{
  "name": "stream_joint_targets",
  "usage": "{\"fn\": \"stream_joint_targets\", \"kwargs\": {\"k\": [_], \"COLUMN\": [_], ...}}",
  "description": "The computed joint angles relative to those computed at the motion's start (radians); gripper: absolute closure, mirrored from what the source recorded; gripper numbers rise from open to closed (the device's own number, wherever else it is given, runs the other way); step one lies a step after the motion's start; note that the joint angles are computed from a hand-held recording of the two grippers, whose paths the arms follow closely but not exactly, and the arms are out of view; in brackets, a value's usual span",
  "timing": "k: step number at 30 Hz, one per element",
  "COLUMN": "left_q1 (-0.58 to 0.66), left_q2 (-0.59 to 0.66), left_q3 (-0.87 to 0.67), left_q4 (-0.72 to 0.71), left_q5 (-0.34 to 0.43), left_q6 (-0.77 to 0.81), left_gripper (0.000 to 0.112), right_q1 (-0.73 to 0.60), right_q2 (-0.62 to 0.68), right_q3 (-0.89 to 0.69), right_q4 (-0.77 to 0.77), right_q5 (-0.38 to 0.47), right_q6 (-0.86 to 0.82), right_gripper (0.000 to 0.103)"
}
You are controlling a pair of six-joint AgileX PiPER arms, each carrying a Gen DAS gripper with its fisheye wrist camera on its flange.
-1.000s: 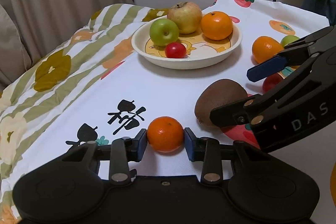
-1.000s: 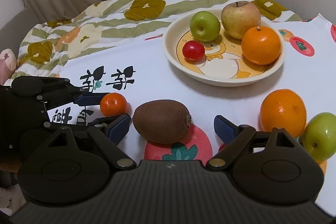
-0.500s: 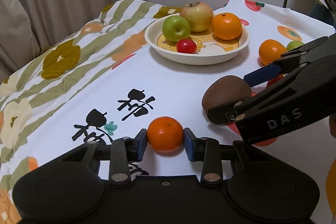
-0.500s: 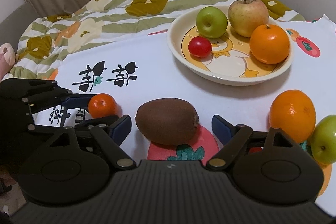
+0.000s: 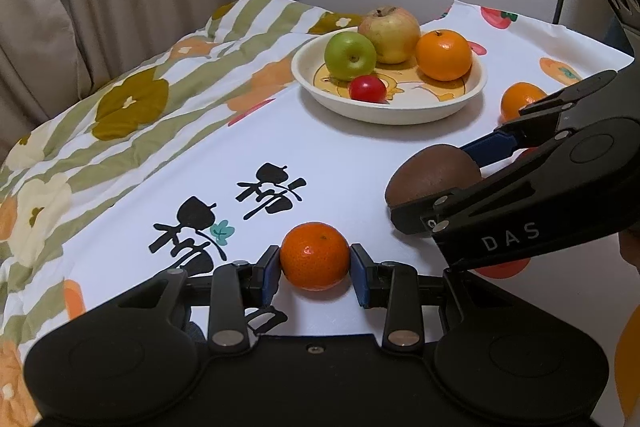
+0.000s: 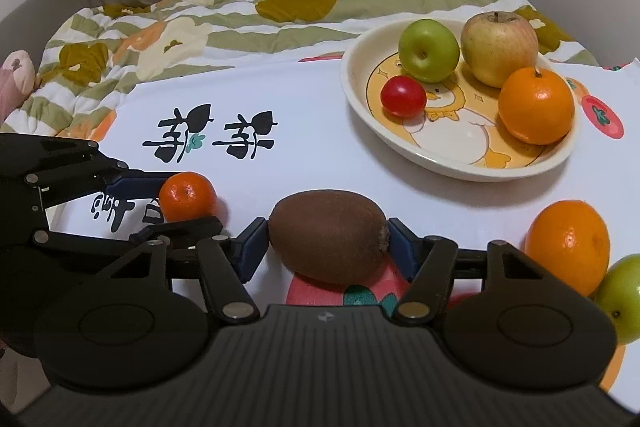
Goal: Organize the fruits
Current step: 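Close the left tool on the mandarin while the right tool grasps the kiwi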
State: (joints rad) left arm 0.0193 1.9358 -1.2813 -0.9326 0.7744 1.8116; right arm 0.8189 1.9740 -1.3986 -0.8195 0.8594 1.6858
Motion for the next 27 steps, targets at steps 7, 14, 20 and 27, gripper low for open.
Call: {"fn": "stream_joint_targets", "kwargs": {"k": [7,14,20,27], "left_q1": [0.019,0.05,0.085,0.083], "left_q2": [-0.051,-0.133,-0.227,-0.347], "left_q3": [0.042,0.093,0.138,0.194], "left_q4": [-0.013,-0.012,0.011,0.028], "left_q5": [-0.01,-0.018,-0.009,-0.016], "left_q6": [-0.007,-0.067,-0.161,-0.271], "left_gripper": [0.072,0.072,0.072,0.072], "right_q1": [0.02,0.049,0.08,0.103], "right_q2": [-0.021,-0.063,-0.116,-0.211], "right_q3": [-0.011,-0.03,-0.033,0.006], "right_q4": [-0.005,-0.006,-0.009,-0.018], "right_q5": [0.011,0.054,0.097,0.131], "right_q6": [-0.024,-0.071,-0.101,-0.129], "right_gripper": [0.025,0.025,0.025,0.025]}}
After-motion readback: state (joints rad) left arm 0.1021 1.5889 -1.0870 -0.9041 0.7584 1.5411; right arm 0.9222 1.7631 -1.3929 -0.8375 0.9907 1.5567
